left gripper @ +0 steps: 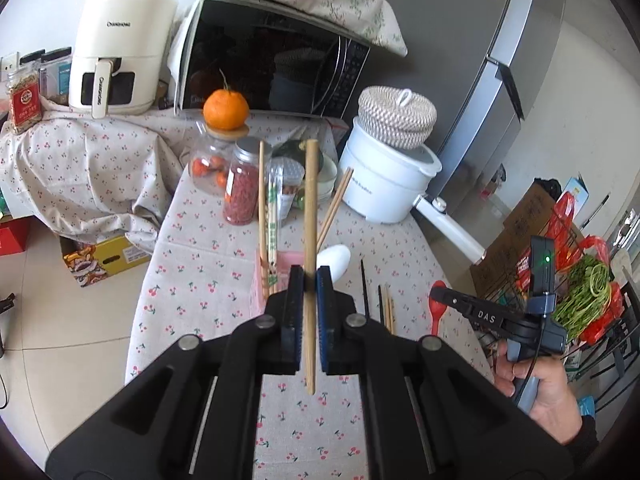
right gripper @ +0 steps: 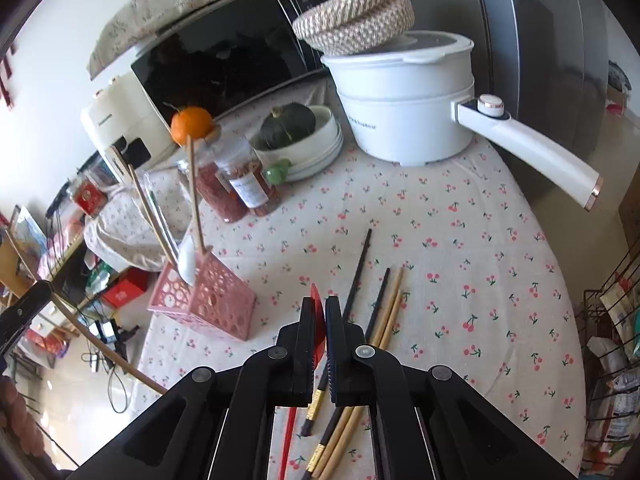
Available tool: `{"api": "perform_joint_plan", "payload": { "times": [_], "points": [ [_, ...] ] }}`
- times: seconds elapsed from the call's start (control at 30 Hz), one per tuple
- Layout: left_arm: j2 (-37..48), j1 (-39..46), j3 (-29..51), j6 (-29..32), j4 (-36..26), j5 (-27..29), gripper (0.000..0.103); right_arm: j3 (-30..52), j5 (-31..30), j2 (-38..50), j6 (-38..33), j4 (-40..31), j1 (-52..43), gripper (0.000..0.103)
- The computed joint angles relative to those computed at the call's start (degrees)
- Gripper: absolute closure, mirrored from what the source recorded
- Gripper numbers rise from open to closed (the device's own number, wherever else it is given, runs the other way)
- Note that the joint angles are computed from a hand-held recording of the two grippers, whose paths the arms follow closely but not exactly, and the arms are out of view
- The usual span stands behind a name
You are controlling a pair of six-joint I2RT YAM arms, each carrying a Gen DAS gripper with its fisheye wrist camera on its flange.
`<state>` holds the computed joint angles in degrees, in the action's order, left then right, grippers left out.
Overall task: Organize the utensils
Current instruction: 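Drop the chopstick into the basket with the left tool while the right holds the spoon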
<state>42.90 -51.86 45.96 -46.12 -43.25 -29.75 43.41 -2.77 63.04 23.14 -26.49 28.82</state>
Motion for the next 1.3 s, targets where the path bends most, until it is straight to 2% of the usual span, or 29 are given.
{"api": "perform_joint_plan", "payload": {
  "times": [0.1,0.17,0.37,0.47,0.73,0.87,0.93,1.0,1.07,1.2,1.3],
  "points": [
    [-2.28,-4.34,-0.91,-0.33,2.38,-10.45,0.096,0.42,1.28,-3.72,2.23,0.04,1.22,0.098],
    [-3.41,-5.75,-2.15,0.77,5.19,-15.16,0.096,0.31,2.29,-5.45,3.02,0.21,1.70,0.098],
    [-3.40,-3.73,-7.55,9.24,19.05,-20.66,0.096,0.81,4.22,-3.36,4.17,3.33,4.56,0.098],
    [-0.64,0.88,-9.03,10.69,22.80,-17.00,0.096,0.50,5.31,-2.68,4.58,4.46,5.74,0.098],
    [6.95,9.43,-9.48,9.34,24.97,-7.20,0.096,-0.13,9.17,-2.28,4.57,6.92,7.94,0.098],
    [8.24,14.14,-11.15,11.03,29.08,1.35,0.096,-0.09,10.88,-2.23,4.56,7.92,9.36,0.098],
    [9.20,15.37,-11.15,10.64,29.42,3.85,0.095,-0.19,12.68,-2.61,4.62,8.78,10.94,0.098],
    [9.46,16.56,-10.75,9.78,28.67,6.73,0.087,0.11,14.94,-2.86,4.82,9.51,12.82,0.098],
    [8.80,16.33,-10.27,9.34,26.97,6.95,0.072,0.29,17.73,-3.25,5.04,10.63,15.08,0.098],
    [5.67,16.72,-9.50,9.14,22.57,7.89,0.061,1.46,23.51,-2.68,5.24,12.88,19.24,0.098],
    [2.79,18.35,-9.17,7.59,17.81,9.30,0.050,3.66,28.02,-0.55,6.02,14.78,21.67,0.098]
  ]
}}
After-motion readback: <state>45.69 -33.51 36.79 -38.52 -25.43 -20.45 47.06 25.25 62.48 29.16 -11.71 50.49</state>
